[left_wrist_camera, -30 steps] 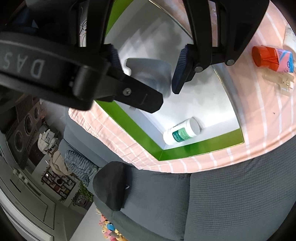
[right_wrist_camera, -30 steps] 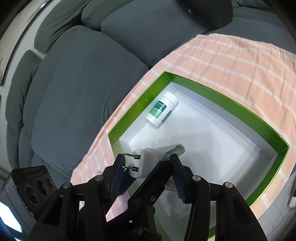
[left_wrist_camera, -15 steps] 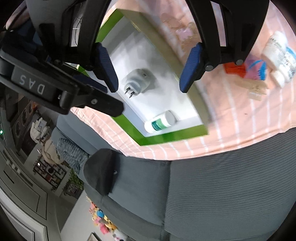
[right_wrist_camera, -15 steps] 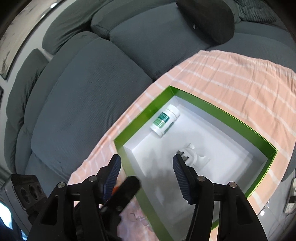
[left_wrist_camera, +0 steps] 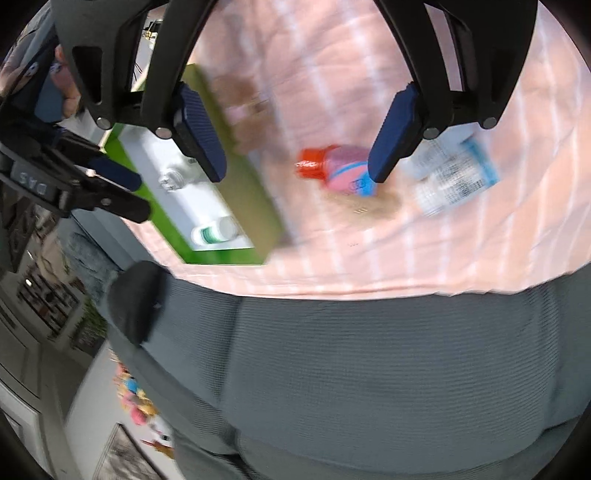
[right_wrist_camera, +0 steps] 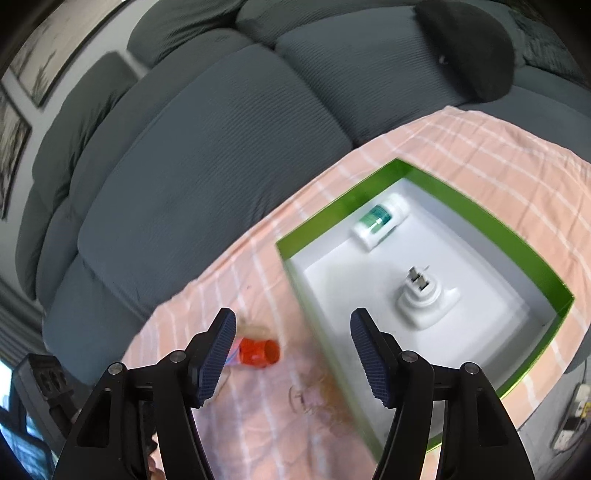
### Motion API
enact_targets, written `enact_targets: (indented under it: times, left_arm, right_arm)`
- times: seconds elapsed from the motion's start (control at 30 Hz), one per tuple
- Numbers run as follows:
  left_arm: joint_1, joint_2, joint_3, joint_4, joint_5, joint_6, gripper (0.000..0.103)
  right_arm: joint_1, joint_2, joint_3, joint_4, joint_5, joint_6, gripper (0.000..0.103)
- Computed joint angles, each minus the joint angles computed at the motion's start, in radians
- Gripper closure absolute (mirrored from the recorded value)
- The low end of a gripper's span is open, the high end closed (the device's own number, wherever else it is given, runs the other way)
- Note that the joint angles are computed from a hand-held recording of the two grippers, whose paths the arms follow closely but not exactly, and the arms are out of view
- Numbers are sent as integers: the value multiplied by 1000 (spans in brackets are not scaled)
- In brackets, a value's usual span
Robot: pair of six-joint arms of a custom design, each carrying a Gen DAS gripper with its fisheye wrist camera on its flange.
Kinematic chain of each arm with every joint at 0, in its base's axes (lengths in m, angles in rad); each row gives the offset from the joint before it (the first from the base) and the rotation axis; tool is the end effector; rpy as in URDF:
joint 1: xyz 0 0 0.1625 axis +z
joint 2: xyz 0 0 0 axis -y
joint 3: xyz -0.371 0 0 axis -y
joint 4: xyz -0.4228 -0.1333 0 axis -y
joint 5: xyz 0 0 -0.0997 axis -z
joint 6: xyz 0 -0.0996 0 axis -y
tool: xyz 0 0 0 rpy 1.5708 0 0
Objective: Organize rigid objects
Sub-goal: 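Move the right tool to the clear pink-flower clip and grasp it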
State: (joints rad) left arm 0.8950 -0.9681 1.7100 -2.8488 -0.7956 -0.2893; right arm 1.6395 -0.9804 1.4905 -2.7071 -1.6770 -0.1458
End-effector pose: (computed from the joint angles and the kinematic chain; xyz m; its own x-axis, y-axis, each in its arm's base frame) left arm -0.2445 -0.6295 0.1722 -0.9019 -0.0304 -0.4309 0.2926 0.6908 -0.6612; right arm 0.1715 -0.7042 0.2424 -0.9776 -0.1237 0.1701 -0.1998 0.7989 -0.5674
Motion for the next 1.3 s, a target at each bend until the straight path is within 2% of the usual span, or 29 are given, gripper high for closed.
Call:
enact_targets:
  times: [0.13, 0.23, 0.3, 0.4, 0.63, 0.83, 1.13, 1.3]
  left_arm:
    - [2, -53, 48, 50, 61, -90, 24]
    - [-10, -87, 86, 46, 107, -108, 22]
    - [-20, -104, 110, 44, 143, -127, 15]
    - [-29, -126, 133, 35, 171, -132, 15]
    - [-32, -178, 179, 8, 156, -155, 15]
    - [-35, -199, 197, 1, 149, -169, 15]
    - [-40, -208, 208, 11, 150, -172, 15]
    - [-40, -205, 204, 23, 144, -169, 15]
  right_arm:
    - [26, 14, -1, 22, -32, -45, 37]
    - [53, 42, -16, 45, -91, -82, 37]
    - [62, 58, -25, 68, -111, -96, 37]
    - [74, 81, -43, 113, -137, -112, 37]
    - [103, 123, -50, 161, -205, -165, 37]
    - [125, 169, -65, 136, -349, -178, 37]
    - [134, 216, -87, 140, -492, -190, 37]
    - [133, 231, -100, 142, -531, -185, 37]
